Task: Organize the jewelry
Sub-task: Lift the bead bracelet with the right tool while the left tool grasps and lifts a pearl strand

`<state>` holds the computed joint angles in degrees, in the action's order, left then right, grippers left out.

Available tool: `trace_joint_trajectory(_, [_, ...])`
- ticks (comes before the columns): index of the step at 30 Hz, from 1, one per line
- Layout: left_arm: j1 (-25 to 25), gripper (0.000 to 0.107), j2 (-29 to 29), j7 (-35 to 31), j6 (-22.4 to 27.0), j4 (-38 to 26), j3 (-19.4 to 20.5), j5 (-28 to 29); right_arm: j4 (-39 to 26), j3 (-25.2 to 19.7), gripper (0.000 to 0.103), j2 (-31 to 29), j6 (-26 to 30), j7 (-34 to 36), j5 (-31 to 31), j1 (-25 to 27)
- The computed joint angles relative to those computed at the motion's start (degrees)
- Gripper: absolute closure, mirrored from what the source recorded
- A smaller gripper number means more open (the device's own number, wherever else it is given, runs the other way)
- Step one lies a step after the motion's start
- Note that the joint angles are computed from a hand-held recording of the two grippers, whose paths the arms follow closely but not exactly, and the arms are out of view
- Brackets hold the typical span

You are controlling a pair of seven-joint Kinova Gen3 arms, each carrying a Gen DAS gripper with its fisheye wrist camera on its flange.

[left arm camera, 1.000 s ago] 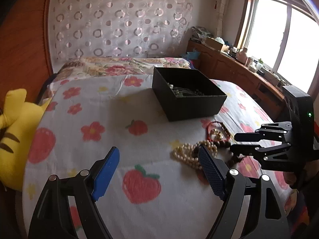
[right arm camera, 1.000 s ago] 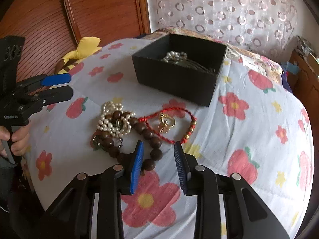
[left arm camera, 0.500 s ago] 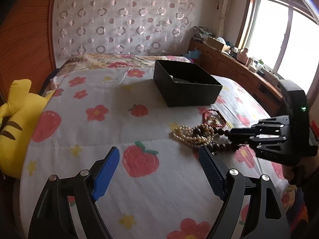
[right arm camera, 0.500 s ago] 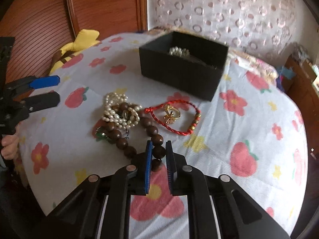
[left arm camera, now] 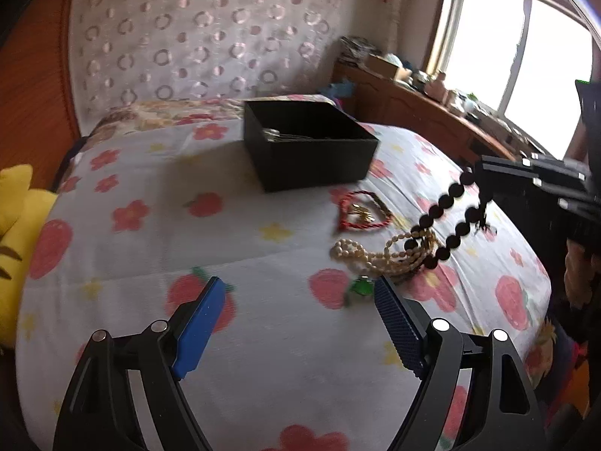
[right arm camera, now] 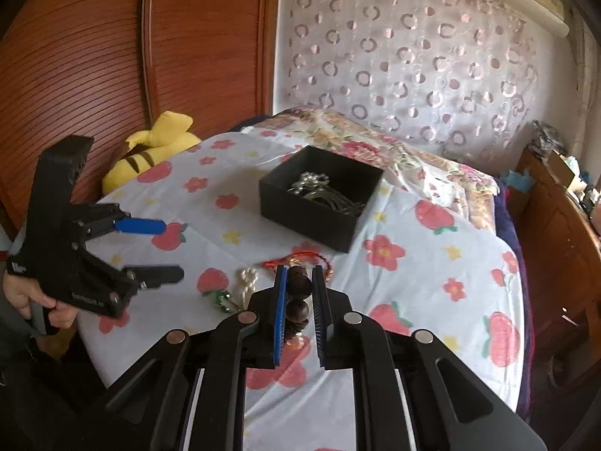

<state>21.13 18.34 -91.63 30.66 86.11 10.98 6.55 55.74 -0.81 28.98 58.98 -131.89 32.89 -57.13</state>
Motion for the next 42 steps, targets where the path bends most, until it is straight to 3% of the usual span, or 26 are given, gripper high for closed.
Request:
trace_joint_trajectory(4, [-0.41, 0.030, 3.36, -3.57, 3.50, -4.73, 2.16, 1.28, 0.56, -0.06, 0.088, -0.13, 0.74, 0.04, -0.54, 0.59])
trace_joint_trajectory(6, [-0.53, 0.044, 5.25, -5.20, 6.04, -7.58, 2.66, 2.20, 1.18, -0.06, 0.088, -0.15, 0.79, -0.29, -0.80, 0.91])
trace_joint_trajectory(13, [3.33, 0.065, 12.17, -5.75, 15.63, -19.94, 0.82, 0.97, 5.13, 0.04, 0.088, -1.41, -0.97, -3.59, 0.13, 1.39])
trace_joint_trajectory(16, [4.45, 0.066, 14.66, -5.32, 19.90, -24.42, 0.60, -0.02, 6.88, -0.22, 0.088, -2.12, -1.92, -5.09, 0.47, 1.83])
trace_joint_trajectory(19, [6.96, 0.066, 14.85, -4.90, 20.13, -25.01, -1.28, -2.18, 7.78, -0.59, 0.088, -2.18, -2.29, -5.71, 0.67, 2.25])
trace_joint_trajectory(20, [7.24, 0.070, 14.67, -5.15, 19.81, -24.67, -1.36, -2.40, 8.08, -0.71, 0.088, -2.24, -2.46, -5.82, 0.65, 2.42])
trace_joint_trajectory(21, [6.57, 0.078, 14.67, -6.13, 19.71, -24.51, -0.37, -1.70, 8.48, -0.77, 0.088, -2.28, -2.72, -6.06, 0.66, 2.55])
trace_joint_trajectory(22, [5.55, 0.095, 14.79, -7.42, 20.39, -24.71, 1.00, -0.37, 8.68, -0.83, 0.088, -2.37, -2.80, -6.23, 0.70, 2.59])
trace_joint_trajectory(24, [5.97, 0.104, 14.14, -8.50, 19.81, -23.90, 0.56, -0.53, 9.29, -0.88, 0.088, -2.54, -3.18, -6.74, 0.87, 2.71])
trace_joint_trajectory(28, [7.29, 0.104, 11.58, -8.66, 16.74, -21.26, -0.43, -1.96, 10.52, -1.04, 0.088, -2.91, -3.78, -7.56, 1.02, 2.99])
trace_joint_trajectory(32, [4.69, 0.104, 7.16, -9.61, 11.67, -17.79, 1.31, 1.18, 11.56, -1.28, 0.088, -3.14, -3.96, -8.23, 0.96, 3.32])
trace_joint_trajectory(42, [2.34, 0.104, 0.58, -12.84, 8.03, -19.33, 2.99, 5.82, 12.86, -1.72, 0.088, -3.00, -3.67, -8.96, 0.63, 3.43])
